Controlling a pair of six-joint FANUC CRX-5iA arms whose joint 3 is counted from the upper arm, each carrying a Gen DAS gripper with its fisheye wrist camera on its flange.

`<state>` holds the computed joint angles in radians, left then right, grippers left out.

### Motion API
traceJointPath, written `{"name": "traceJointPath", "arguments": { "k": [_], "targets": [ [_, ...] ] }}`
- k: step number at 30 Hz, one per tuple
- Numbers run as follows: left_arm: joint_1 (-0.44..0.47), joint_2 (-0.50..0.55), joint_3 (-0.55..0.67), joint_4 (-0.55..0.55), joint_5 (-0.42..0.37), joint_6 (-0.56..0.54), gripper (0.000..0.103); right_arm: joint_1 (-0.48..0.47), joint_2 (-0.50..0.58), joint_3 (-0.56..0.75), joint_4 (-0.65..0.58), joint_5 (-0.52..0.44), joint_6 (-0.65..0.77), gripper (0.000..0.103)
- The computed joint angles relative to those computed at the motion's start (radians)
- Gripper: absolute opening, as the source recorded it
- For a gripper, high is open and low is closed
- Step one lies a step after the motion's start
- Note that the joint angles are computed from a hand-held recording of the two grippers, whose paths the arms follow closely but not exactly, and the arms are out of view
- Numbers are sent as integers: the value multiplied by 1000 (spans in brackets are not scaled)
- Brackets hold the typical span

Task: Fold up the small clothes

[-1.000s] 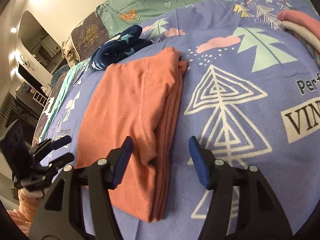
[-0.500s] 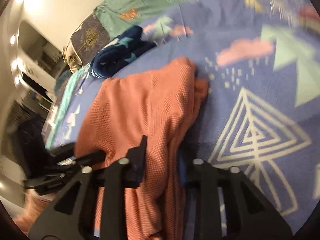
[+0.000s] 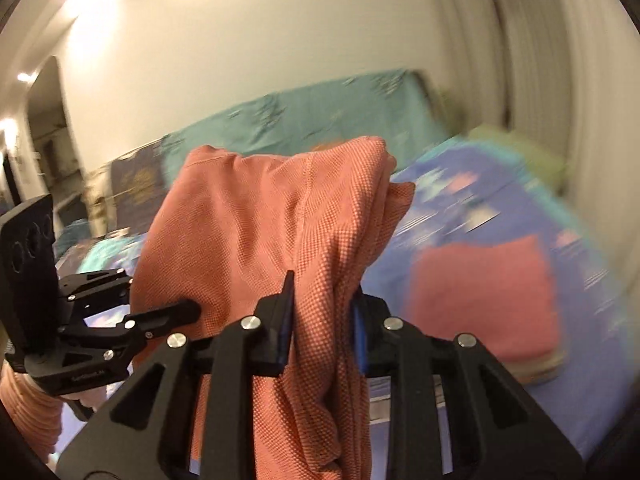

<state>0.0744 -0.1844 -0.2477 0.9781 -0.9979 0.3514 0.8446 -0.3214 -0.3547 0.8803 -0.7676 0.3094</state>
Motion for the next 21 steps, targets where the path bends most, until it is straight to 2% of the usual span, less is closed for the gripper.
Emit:
{"name": "traceJointPath", "arguments": {
  "k": [5,9,10,12,14,15,16,18,19,20,21],
  "targets": [
    [-190,182,186,-40,77,192,29,-144,17,74,-35,-76,98,25],
    [-277,308,312,-122,140,278,30,-273,96,128,-74,-64,163,25],
    [-290,347,353,-150,141,316,34,-307,123,144,-95,-53,179,25],
    [-318,441,459,-271,120,435,44,-363,184,171,-105,-43,186,30],
    [-351,499,522,-452,132,545,46,-403,261,185,-72,-108,113,56],
    [-360,519,540,-516,131,572,46,-424,298,198,-114,-137,110,56],
    [-365,523,526,-552,150,574,47,-443,316,202,-178,-137,130,53],
    [-378,474,395,-542,315,508,48,-464,335,173,-267,-122,145,51],
    [-376,455,344,-515,357,439,48,-472,316,113,-255,-59,104,52],
    [-382,434,295,-489,406,376,48,-482,280,25,-190,33,11,56],
    [-389,422,275,-498,435,366,48,-492,252,-38,-139,100,-66,58]
  ]
}}
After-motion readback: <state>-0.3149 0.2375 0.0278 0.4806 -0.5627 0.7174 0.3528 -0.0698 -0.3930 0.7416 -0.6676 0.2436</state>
